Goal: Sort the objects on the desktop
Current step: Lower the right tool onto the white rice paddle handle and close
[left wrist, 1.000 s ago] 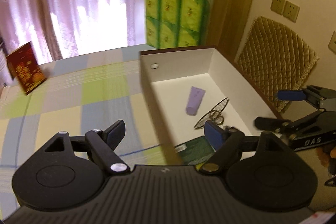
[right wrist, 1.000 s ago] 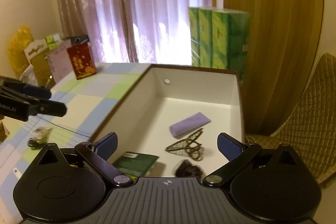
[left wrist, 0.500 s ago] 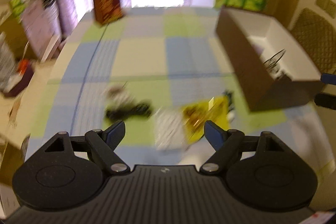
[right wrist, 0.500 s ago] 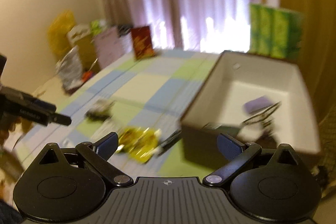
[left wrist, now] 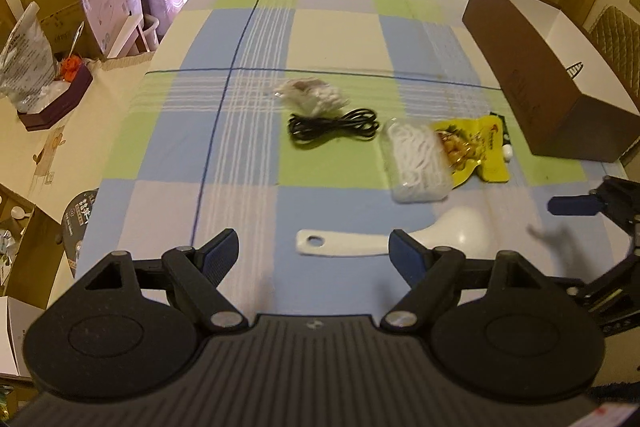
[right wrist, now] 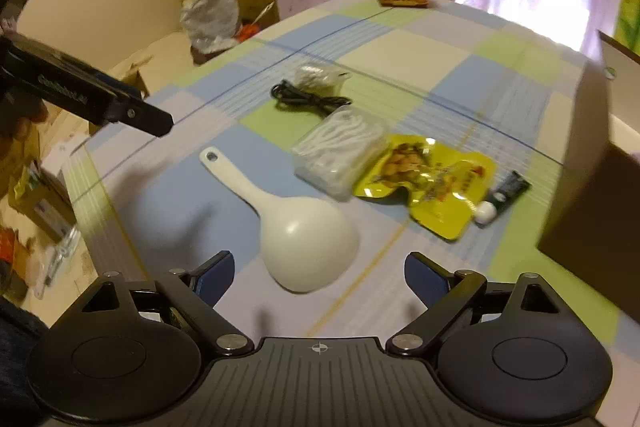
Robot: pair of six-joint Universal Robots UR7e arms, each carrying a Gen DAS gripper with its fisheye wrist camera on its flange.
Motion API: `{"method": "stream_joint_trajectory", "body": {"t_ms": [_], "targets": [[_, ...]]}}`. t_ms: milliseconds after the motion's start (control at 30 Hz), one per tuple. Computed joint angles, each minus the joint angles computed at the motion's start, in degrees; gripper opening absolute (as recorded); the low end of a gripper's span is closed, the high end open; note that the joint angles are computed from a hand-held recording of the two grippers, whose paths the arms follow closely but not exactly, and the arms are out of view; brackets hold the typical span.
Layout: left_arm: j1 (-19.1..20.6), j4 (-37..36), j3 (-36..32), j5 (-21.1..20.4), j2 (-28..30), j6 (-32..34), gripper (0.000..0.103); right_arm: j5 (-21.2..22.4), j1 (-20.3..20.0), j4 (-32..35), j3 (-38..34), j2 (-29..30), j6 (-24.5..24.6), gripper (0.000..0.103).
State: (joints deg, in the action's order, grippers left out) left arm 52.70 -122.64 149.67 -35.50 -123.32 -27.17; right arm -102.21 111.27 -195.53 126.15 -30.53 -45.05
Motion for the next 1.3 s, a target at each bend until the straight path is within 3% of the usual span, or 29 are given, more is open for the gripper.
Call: {"method": "stream_joint_trajectory", "body": {"t_ms": [167, 367, 533, 867, 1167, 1300], "targets": [[3.5, -0.4, -0.6, -0.2, -1.8, 4.0, 0.079, -2.6, 1.3, 3.1, -3.6, 2.5, -5.3, 0.088], [6.6, -1.5, -1.3, -0.7, -2.7, 7.0, 0.079, -3.9, 2.2, 13.4, -9.8, 4.2, -12.3, 0.085], [7.9, -1.7, -1.3, -1.3, -3.5, 7.6, 0.079, -6.2, 3.5, 21.6, -14.6, 6.0, -15.7, 0.066], [10.2, -2.0, -1.4, -1.7, -4.6, 8.3, 0.079, -12.5, 7.3, 30.5, -19.3, 7.8, -21.4, 0.058], [12.5, -3.5, -1.4, -2.6, -5.1, 10.1, 0.079, -19.8, 6.3, 35.5, -15.6, 3.4, -16.7, 0.058], [13.4, -5.5, -1.3, -3.5, -4.1, 11.8, 0.079, -19.4, 5.6, 31.8, -14.3, 3.1, -15.4, 0.059]]}}
